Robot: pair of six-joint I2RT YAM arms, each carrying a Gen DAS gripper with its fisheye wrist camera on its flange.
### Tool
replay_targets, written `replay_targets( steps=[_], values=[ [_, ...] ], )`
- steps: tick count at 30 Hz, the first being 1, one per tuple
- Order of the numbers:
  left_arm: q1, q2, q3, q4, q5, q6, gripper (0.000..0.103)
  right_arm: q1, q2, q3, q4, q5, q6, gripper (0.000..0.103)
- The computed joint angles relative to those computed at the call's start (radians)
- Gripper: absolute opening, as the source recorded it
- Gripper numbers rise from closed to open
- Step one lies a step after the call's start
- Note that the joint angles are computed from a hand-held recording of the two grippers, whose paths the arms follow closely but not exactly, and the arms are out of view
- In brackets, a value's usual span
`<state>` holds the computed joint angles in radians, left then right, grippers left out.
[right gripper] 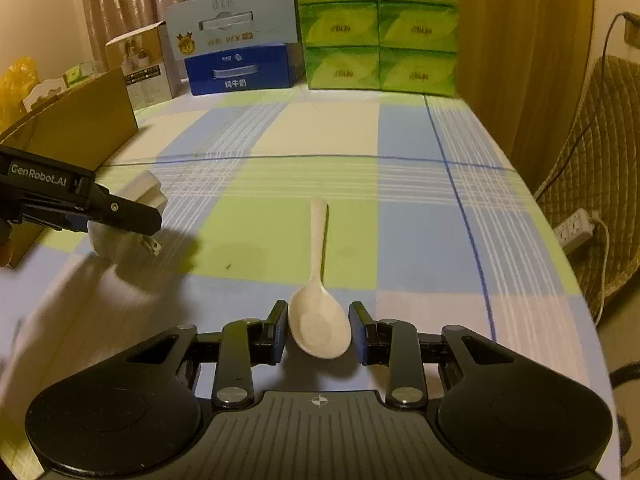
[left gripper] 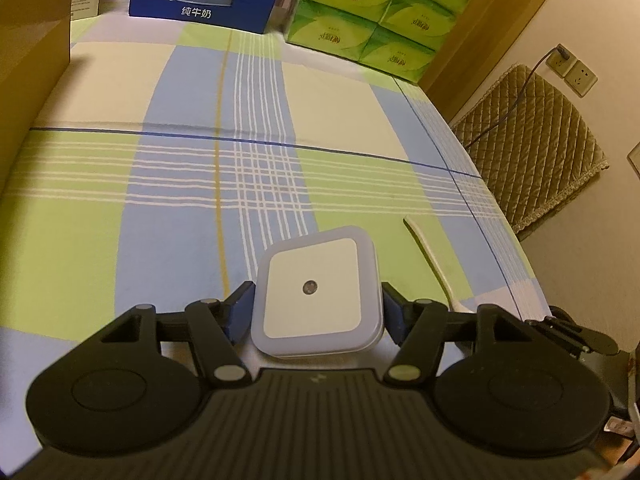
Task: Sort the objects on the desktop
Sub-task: 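Carry the night light and spoon with both grippers over the cardboard box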
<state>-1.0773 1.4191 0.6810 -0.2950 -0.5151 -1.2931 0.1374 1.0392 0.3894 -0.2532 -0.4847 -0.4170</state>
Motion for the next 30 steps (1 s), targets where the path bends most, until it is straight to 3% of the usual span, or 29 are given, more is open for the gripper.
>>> replay_targets(
  steps=[2, 10, 13, 20, 30],
  values=[
    [-0.004, -0.002, -0.003, 0.003, 0.000, -0.004, 0.060, -0.005, -0.003, -0.006, 0.004, -0.016, 0.002, 0.037],
    [-0.006, 0.010, -0.003, 0.007, 0.003, -0.009, 0.060, 0.003, -0.015, -0.021, 0.024, -0.010, 0.033, 0.037],
    [-0.009, 0.015, 0.002, 0.004, 0.001, -0.010, 0.060, 0.038, -0.049, -0.033, 0.026, 0.046, 0.042, 0.030],
    [-0.020, 0.015, 0.019, -0.025, -0.008, -0.010, 0.060, 0.061, -0.119, -0.053, 0.021, 0.103, 0.010, 0.029],
    [-0.048, -0.030, 0.068, -0.117, -0.050, -0.009, 0.060, 0.063, -0.220, -0.003, -0.075, 0.096, -0.002, 0.029]
  ],
)
